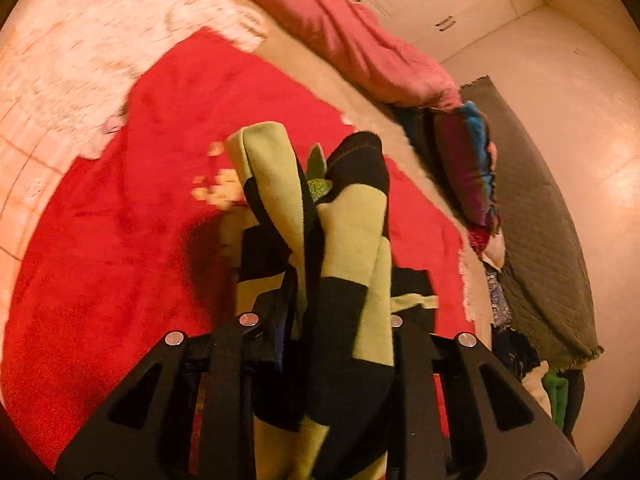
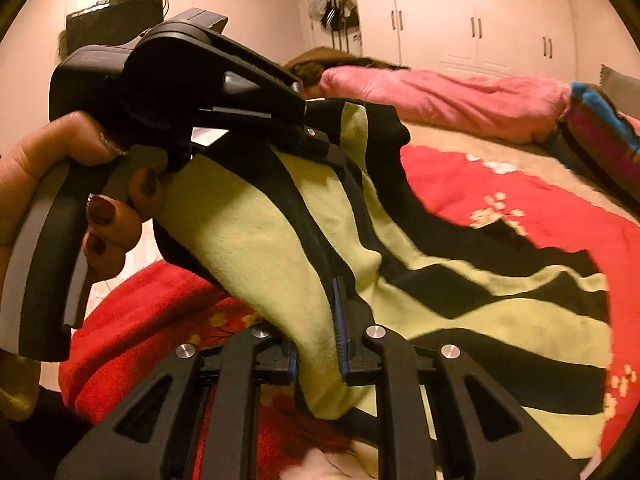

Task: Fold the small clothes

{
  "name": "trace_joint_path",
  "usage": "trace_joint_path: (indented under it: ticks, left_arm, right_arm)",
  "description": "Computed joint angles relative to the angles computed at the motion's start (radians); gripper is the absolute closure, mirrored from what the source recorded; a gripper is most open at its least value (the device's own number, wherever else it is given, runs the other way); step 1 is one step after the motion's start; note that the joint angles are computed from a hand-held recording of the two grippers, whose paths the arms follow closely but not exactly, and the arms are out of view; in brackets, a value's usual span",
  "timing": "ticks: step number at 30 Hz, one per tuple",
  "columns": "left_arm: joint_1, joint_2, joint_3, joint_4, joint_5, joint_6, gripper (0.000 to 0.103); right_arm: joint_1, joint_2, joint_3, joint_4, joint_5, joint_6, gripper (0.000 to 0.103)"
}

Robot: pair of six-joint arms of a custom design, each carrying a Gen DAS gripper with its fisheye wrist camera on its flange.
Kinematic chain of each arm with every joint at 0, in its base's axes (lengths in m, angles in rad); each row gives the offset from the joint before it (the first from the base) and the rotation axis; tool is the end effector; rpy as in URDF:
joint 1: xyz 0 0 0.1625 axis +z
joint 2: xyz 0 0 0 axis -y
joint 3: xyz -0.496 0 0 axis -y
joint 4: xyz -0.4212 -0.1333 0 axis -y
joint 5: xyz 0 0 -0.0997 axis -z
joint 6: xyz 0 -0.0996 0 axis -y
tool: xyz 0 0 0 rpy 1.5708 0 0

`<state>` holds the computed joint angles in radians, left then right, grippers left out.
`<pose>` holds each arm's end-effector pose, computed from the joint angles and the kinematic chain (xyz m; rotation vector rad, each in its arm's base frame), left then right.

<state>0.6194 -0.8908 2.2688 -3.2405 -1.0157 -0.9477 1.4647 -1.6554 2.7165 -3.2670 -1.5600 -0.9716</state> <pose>-0.3094 -0.4488 0.0824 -0.1163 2.9083 -0.9224 0.1015 -0.3155 0.2680 1.1453 -2.4676 0.7750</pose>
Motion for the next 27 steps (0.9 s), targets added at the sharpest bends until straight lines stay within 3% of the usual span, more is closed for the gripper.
trace_joint_path:
  ticks: [5,14,16,17,19,20,23,27]
  left_arm:
    - [-0.056,0.062,-0.104,0.080,0.015,0.018,0.087]
    - [-0.121,0.210,-0.246,0.173,-0.046,0.046,0.071]
    - [-0.136,0.221,-0.241,0.169,-0.049,0.055,0.070]
    - [-0.142,0.223,-0.235,0.165,-0.051,0.053,0.067]
    - [-0.144,0.225,-0.228,0.166,-0.081,0.062,0.028]
    - [-0.141,0.225,-0.234,0.189,-0.100,0.058,0.014]
    - [-0.150,0.231,-0.268,0.313,-0.072,0.033,0.016]
    - [-0.170,0.220,-0.214,0.142,-0.045,0.034,0.017]
  right_arm:
    - [-0.081,-0.178,-0.018,0.146,0.060,-0.013,0.093]
    - [-0.347,-0.399,-0.043,0.382,0.144,-0.118,0.093]
    - [-0.400,-0.435,-0.045,0.439,0.160,-0.148,0.086]
    - [-0.420,-0.448,-0.045,0.461,0.166,-0.163,0.084]
    - [-0.446,-0.458,-0.035,0.468,0.147,-0.177,0.084]
    - [-0.457,-0.454,-0.033,0.469,0.143,-0.169,0.084]
    - [-0.505,-0.461,-0.043,0.508,0.153,-0.145,0.084]
    - [-0.547,-0.485,-0.085,0.599,0.179,-0.100,0.081]
